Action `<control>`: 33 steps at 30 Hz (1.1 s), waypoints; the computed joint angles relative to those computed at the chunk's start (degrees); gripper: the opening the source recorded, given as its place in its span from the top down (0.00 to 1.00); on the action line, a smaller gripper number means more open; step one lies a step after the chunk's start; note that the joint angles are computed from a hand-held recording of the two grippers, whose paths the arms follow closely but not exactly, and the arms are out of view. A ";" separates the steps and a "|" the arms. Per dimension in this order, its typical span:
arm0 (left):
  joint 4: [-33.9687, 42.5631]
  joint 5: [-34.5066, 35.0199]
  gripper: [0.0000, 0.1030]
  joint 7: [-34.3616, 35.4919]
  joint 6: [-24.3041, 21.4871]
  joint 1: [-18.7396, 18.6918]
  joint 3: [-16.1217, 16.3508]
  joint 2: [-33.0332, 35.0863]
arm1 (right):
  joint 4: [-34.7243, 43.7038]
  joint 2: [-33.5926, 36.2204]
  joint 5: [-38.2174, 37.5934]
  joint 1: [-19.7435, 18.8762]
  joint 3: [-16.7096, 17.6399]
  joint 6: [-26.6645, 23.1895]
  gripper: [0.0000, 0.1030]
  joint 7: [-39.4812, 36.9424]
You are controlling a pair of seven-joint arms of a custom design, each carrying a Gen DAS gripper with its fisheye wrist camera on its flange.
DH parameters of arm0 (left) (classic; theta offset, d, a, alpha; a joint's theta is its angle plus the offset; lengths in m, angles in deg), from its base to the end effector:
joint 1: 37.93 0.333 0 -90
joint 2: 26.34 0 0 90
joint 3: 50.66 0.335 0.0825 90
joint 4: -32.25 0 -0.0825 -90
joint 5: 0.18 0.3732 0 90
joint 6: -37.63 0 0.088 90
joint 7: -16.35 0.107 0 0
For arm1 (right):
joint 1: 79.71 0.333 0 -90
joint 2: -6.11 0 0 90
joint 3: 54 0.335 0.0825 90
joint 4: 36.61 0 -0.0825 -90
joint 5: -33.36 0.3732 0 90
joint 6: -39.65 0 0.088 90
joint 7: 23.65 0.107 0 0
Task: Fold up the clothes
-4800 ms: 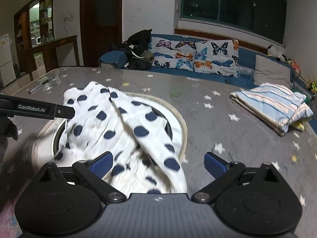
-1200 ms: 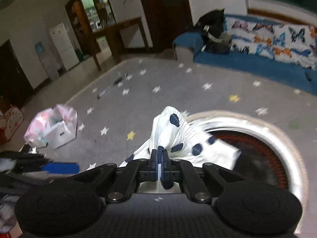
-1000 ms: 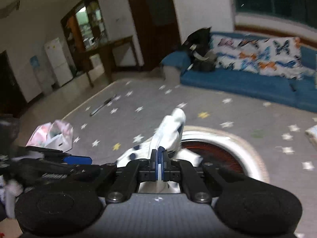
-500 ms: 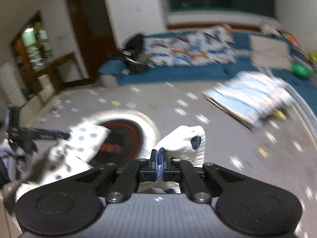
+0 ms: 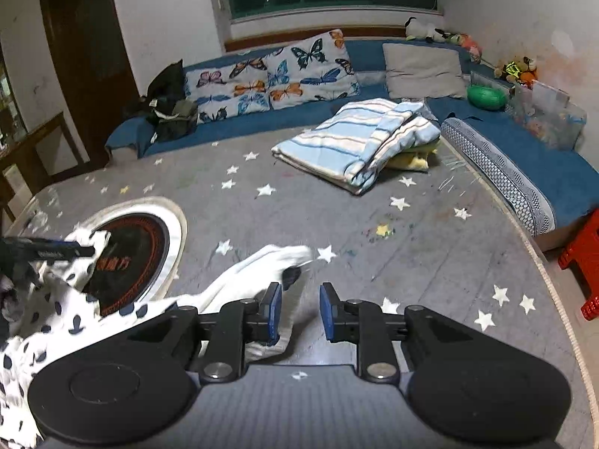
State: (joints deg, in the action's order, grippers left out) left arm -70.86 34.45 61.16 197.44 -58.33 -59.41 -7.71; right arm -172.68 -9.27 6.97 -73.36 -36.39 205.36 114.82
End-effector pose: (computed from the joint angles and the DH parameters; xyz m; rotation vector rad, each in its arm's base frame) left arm 0.5840 -0.3420 0.4646 -1.6489 2.0040 -0.8120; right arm 0.4339 0.2334 0.5311 -1.6957 1.6999 -0.5926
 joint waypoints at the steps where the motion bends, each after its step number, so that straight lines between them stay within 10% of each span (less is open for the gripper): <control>1: 0.99 -0.42 0.49 0.46 -0.95 -0.07 -0.23 0.82 | 0.09 0.28 0.38 0.36 -0.48 0.47 0.78 -0.82; 9: 4.58 2.73 0.94 -1.39 -3.49 -1.55 1.32 2.92 | 5.28 6.24 2.04 3.46 -2.29 2.48 0.75 -6.43; 19: 9.56 11.17 0.96 -19.18 -0.12 -1.81 7.41 2.95 | 14.63 14.18 -5.95 8.90 -7.25 3.72 0.70 -4.08; 23: 10.26 15.00 0.96 -26.68 0.90 -0.79 8.71 2.69 | 18.40 18.62 4.14 11.88 -8.97 2.47 0.66 -13.86; 33: 8.31 9.12 0.89 -19.60 -2.17 3.22 4.39 3.37 | 22.02 24.26 23.64 15.73 -11.39 -1.77 0.65 -26.66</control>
